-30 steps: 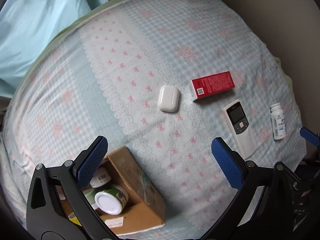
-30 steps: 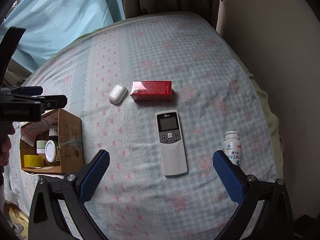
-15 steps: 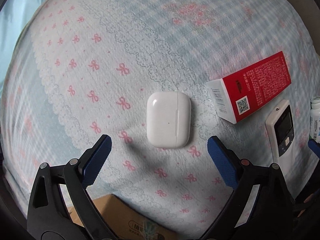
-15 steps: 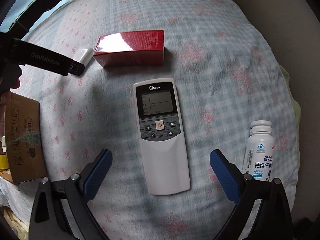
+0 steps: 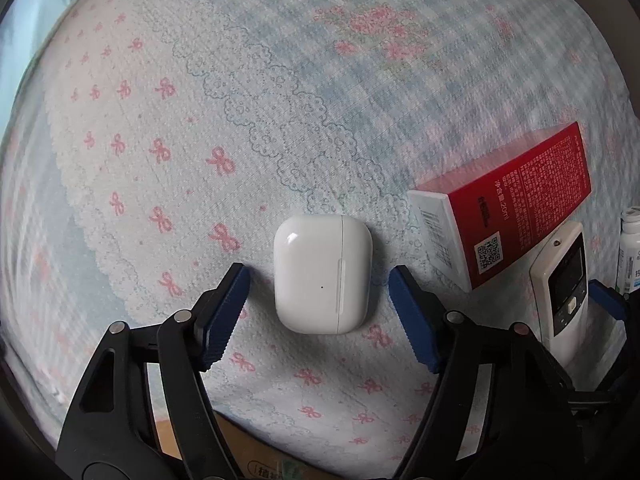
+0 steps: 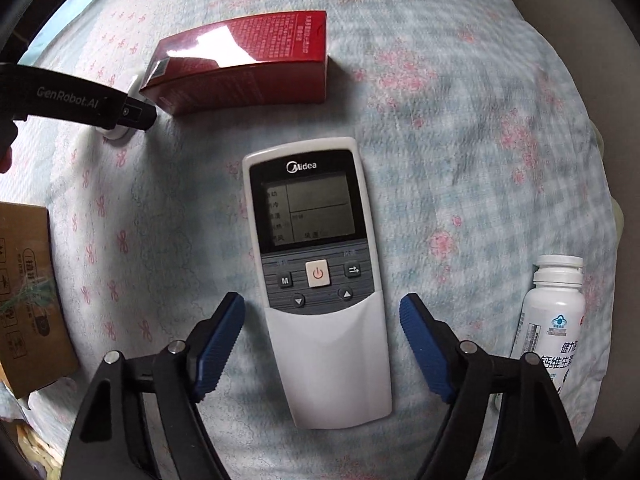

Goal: Organize rigid objects
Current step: 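Grasp the white earbud case with the left tool while the right tool grasps the white remote, then carry the earbud case and remote over the box and release both inside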

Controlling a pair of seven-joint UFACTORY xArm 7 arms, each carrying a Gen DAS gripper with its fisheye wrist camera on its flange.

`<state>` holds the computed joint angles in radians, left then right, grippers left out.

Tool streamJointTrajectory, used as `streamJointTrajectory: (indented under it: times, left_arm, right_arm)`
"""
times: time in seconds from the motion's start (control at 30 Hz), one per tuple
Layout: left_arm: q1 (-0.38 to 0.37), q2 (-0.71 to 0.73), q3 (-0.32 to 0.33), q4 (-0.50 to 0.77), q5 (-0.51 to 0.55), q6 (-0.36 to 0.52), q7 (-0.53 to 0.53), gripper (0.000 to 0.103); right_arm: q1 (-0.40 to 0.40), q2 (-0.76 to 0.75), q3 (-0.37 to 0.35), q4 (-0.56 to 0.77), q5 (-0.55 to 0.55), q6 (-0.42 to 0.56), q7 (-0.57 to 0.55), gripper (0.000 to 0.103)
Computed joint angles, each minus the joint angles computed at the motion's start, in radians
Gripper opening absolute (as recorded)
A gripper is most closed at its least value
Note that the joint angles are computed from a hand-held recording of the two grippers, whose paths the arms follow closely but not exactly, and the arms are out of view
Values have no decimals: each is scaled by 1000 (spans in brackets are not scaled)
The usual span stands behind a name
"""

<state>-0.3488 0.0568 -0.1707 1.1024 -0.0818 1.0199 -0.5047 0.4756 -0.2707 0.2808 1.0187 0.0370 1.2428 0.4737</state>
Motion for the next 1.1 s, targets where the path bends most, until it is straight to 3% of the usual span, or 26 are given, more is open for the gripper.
streamJointTrajectory:
  times: [0.13,0.23,0.73,1.1]
  left_arm:
    - [-4,-1,-4,3,-4,0,8,51]
    - [-11,0,-7,11,15,14,11,41]
    - [-20,-55,-12,-23,2,-6,-38,41]
    - [-15,-204,-18,-74,-30,15,-94,41]
  right_arm:
    - [-1,19,-1,22,-1,31,4,58]
    - [-1,22,1,32,-9,52,11,57]
    - [-10,-61,-18,-5,48,71,2,56]
    - [-30,-152,-15,34,71,134,5,55]
